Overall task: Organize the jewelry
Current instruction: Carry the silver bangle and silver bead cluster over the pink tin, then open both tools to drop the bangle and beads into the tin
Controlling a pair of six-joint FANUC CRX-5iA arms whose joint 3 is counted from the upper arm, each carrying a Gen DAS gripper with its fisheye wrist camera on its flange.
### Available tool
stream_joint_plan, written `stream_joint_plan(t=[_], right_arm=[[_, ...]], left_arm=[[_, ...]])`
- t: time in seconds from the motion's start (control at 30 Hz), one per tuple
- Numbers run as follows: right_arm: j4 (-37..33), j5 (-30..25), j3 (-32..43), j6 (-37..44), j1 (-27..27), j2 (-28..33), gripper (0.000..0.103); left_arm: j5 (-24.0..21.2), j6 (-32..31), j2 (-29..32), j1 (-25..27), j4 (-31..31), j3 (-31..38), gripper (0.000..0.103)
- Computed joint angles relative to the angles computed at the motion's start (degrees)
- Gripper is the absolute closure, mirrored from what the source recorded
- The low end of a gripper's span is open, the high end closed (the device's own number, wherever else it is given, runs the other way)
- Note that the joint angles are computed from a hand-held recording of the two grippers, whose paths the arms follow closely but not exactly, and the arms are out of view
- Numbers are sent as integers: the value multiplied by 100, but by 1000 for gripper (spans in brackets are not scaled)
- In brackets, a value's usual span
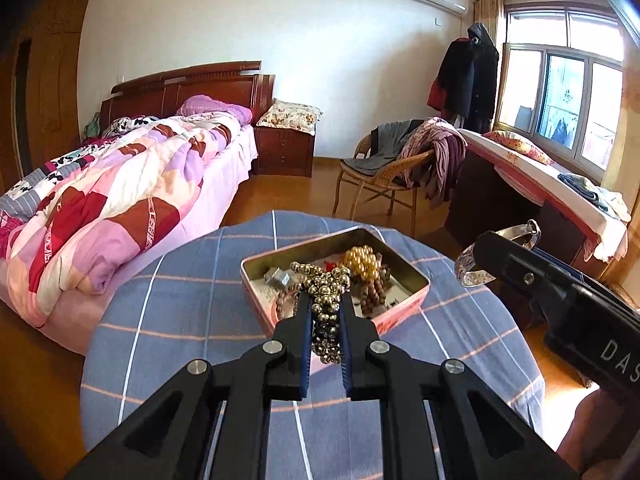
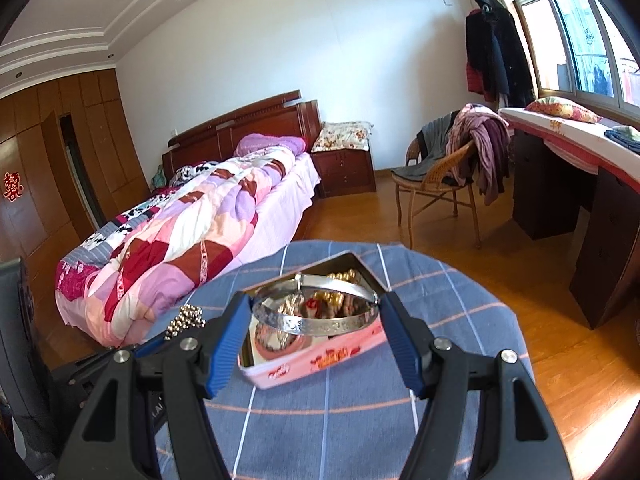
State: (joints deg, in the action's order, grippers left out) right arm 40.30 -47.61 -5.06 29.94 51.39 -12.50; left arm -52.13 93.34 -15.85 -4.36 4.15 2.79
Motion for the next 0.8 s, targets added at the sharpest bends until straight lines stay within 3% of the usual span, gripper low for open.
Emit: stream_joint_plan(t=[0.3,0.63,0.8], right_arm=[[-50,62,285,180,-239,338,34],[-850,-35,782,773,-549,826,34],[-1517,-349,1291,1264,-724,1198,34]], left_arm=[[224,31,299,164,350,46,92],[157,135,778,115,369,250,92],[109,162,1011,105,361,377,92]])
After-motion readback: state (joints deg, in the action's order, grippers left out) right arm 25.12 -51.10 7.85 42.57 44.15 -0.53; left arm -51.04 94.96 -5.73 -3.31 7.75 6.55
